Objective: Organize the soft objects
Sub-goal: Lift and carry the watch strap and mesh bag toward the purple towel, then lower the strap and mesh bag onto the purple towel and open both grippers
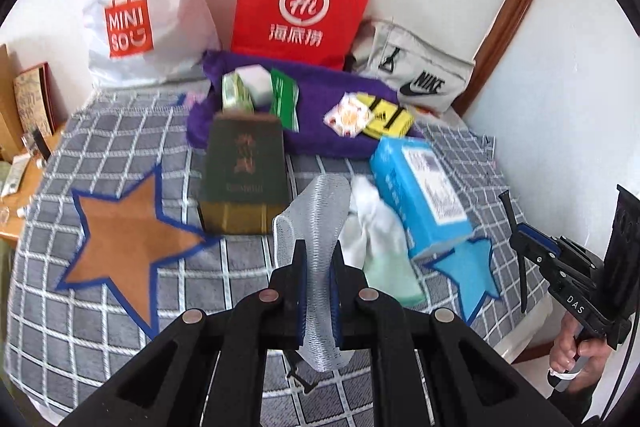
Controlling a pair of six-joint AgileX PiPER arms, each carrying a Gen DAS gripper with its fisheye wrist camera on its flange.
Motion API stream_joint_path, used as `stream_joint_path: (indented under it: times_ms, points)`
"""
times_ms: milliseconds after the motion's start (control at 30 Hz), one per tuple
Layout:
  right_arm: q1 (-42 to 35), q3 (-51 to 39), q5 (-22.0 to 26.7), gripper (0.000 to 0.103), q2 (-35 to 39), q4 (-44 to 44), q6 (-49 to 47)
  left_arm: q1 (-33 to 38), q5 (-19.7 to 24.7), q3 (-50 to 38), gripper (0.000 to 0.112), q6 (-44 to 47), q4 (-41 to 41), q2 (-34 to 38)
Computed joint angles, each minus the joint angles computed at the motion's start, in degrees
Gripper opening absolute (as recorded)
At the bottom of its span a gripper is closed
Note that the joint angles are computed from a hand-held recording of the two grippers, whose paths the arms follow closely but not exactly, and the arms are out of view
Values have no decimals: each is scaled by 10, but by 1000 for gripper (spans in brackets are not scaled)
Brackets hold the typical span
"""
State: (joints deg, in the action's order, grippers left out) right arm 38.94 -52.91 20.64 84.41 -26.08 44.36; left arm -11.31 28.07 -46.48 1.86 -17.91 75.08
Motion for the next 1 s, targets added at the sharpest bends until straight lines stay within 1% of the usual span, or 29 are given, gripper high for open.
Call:
stream_joint_path:
  times_ms: [133,200,400,533,700,833,1000]
  points:
    - [-9,-43,7,20,14,35,-51,5,18,-38,8,-6,10,2]
    - [-14,-63,8,20,26,53,-74,3,24,-58,8,-21,28,6]
    - [-36,-135,20,20,73,109,-136,18,43,-135,8,-14,28,42]
    - [-59,-190,27,20,110,166,-198,30,52,-189,8,-3,15,82]
    - [-86,-276,44,20,169,219,-263,47,71,-270,8,22,-19,154]
    - [-103,-347,61,20,217,243,-290,61,92,-328,8,60,-69,206]
    - [-122,-456,93,20,290,273,-327,60,103,-404,8,68,-80,275]
